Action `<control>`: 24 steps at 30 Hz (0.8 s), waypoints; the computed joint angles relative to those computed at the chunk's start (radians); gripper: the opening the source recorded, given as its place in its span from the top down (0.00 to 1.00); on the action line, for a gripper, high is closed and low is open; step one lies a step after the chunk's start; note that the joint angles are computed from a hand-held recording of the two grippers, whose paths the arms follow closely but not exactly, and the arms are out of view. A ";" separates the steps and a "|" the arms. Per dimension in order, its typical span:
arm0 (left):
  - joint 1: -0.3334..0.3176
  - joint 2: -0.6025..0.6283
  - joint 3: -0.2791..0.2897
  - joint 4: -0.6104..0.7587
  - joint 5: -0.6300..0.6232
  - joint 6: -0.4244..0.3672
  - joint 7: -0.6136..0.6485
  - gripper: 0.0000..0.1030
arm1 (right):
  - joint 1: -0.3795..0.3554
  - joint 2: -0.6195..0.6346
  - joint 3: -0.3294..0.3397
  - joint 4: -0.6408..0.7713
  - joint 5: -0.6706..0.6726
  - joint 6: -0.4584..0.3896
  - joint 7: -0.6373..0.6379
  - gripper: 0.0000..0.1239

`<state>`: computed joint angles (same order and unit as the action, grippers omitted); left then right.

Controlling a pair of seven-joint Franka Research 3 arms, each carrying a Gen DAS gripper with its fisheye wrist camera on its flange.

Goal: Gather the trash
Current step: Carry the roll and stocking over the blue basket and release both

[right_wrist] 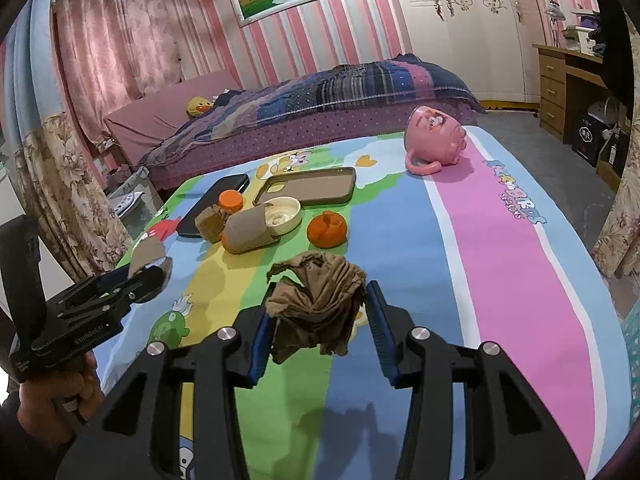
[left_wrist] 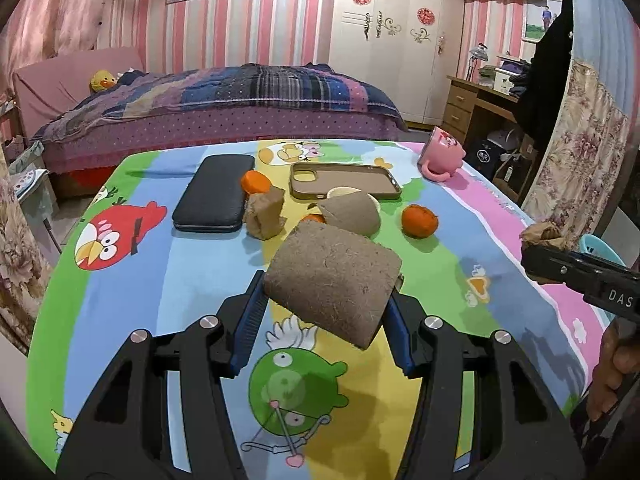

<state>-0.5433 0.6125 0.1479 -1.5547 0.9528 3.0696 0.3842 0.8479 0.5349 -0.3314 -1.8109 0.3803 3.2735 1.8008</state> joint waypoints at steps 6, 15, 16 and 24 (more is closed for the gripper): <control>-0.037 -0.001 0.037 0.008 0.051 -0.003 -0.040 0.48 | 0.042 -0.002 -0.044 -0.011 0.014 0.010 0.007 0.65; -0.022 -0.008 0.019 0.019 0.095 0.017 -0.114 0.48 | 0.114 -0.078 -0.112 -0.124 0.112 0.096 -0.040 0.65; -0.035 -0.009 0.030 0.025 0.104 0.020 -0.130 0.48 | 0.118 -0.094 -0.114 -0.144 0.131 0.113 -0.051 0.65; -0.078 0.041 -0.042 0.169 0.080 0.035 -0.126 0.48 | 0.328 -0.263 -0.287 -0.372 0.535 0.320 -0.309 0.65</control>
<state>-0.6210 0.6539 0.1061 -1.3858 1.0329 3.1048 0.2582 1.1760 0.2720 -0.6186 -2.1831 0.9157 3.5938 1.4917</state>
